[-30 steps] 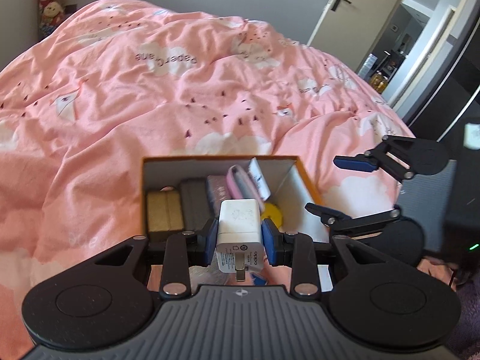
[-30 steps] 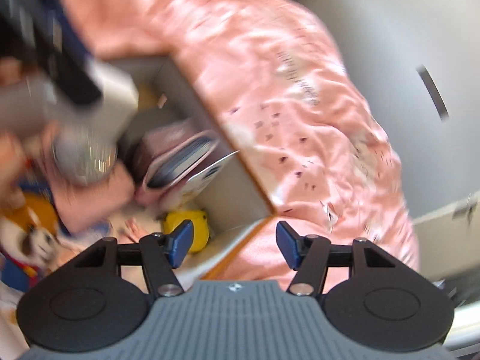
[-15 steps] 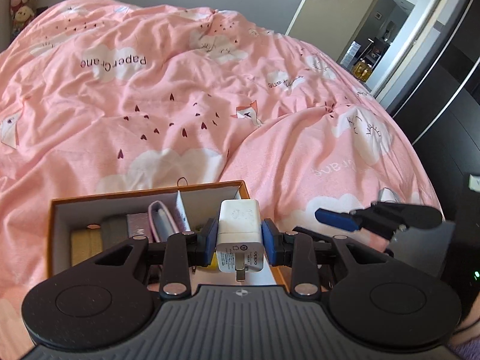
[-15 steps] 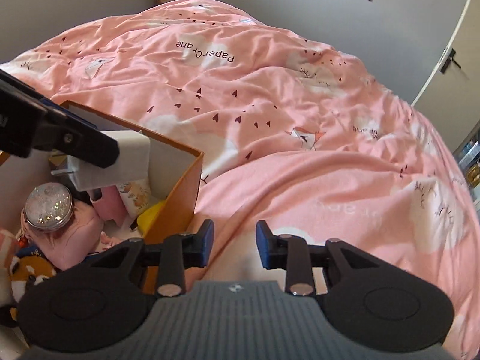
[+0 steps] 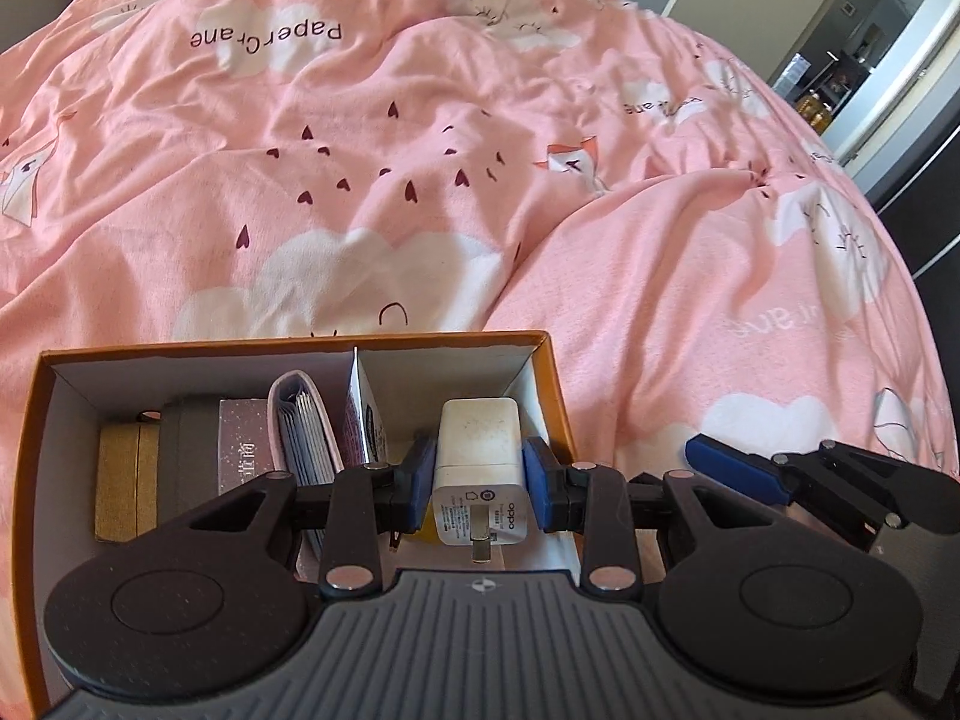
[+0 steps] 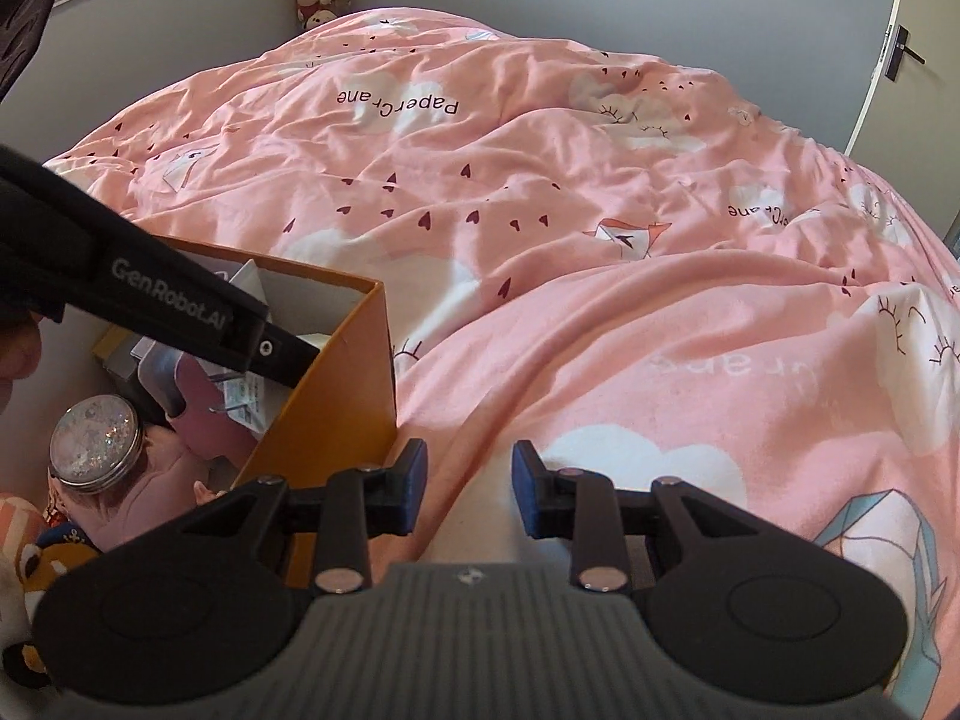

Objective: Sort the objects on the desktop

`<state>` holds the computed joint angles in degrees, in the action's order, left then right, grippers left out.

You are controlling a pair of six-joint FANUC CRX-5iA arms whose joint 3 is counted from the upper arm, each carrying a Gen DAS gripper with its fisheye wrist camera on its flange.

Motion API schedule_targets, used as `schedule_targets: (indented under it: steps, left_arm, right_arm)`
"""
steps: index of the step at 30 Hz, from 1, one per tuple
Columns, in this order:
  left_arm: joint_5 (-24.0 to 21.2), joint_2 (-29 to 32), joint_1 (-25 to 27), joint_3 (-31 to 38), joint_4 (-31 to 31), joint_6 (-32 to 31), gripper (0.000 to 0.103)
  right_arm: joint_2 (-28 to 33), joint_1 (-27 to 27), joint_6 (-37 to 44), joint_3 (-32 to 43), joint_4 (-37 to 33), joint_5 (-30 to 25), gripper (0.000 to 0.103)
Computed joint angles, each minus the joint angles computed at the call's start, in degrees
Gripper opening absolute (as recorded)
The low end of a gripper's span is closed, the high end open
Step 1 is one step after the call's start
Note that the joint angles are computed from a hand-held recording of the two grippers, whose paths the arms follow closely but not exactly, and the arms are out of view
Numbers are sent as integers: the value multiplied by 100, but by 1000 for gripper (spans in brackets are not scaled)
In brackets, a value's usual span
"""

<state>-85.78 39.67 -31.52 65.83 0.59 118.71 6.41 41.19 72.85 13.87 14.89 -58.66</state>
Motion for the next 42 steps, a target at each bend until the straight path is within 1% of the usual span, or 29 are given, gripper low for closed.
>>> schedule_targets:
  steps: [4,8,10,11,13,16,19,22,26,30,32,33,34,37,38,39,42]
  left_arm:
    - [-103,111,-66,195,-188,48,36]
    - [-498,466,-125,860,-327,-14,36]
    - [-587,548,-126,1011,-333,-25,36]
    - [-577,540,-125,998,-340,-43,36]
    - [-406,449,-117,815,-339,-10,36]
    - [-367,459,-76,795,-226,-35,36]
    - [-209,320,-46,572,-164,2,36]
    - [6,82,-65,295,-178,-93,36]
    - [90,-201,-124,106,-293,-222,37]
    - [129,-606,-249,-204,-638,-346,39]
    - [114,-831,-338,-364,-881,-417,42]
    - [115,-952,-382,-463,-995,-446,47]
    - [131,-1095,-426,-590,-1110,-476,48]
    - [170,-1484,-529,-966,-1332,-525,48]
    - [168,-1608,-574,-1077,-1414,-533,48]
    - [171,-1730,-619,-1196,-1501,-551,48]
    - [171,-2073,-779,-1551,-1795,-544,48]
  right_arm:
    - [40,-24,147,54,-173,-55,32]
    - [66,-11,235,84,-246,-99,32]
    - [63,-3,240,80,-251,-117,33]
    - [60,-1,231,82,-250,-132,33]
    - [47,6,199,82,-242,-157,33]
    - [24,35,148,67,-195,-189,33]
    - [-33,80,72,15,-115,-205,33]
    - [-107,120,-30,-32,-47,-241,33]
    - [-193,199,-130,-68,47,-260,33]
    - [-306,347,-251,-117,181,-218,34]
    - [-364,441,-305,-115,189,-219,34]
    - [-402,491,-351,-122,184,-224,34]
    - [-441,549,-410,-128,185,-233,34]
    - [-577,766,-757,-215,307,-236,36]
    - [-646,857,-922,-286,377,-218,39]
    - [-697,950,-1105,-342,459,-208,40]
    - [-853,1281,-1708,-559,787,-221,40]
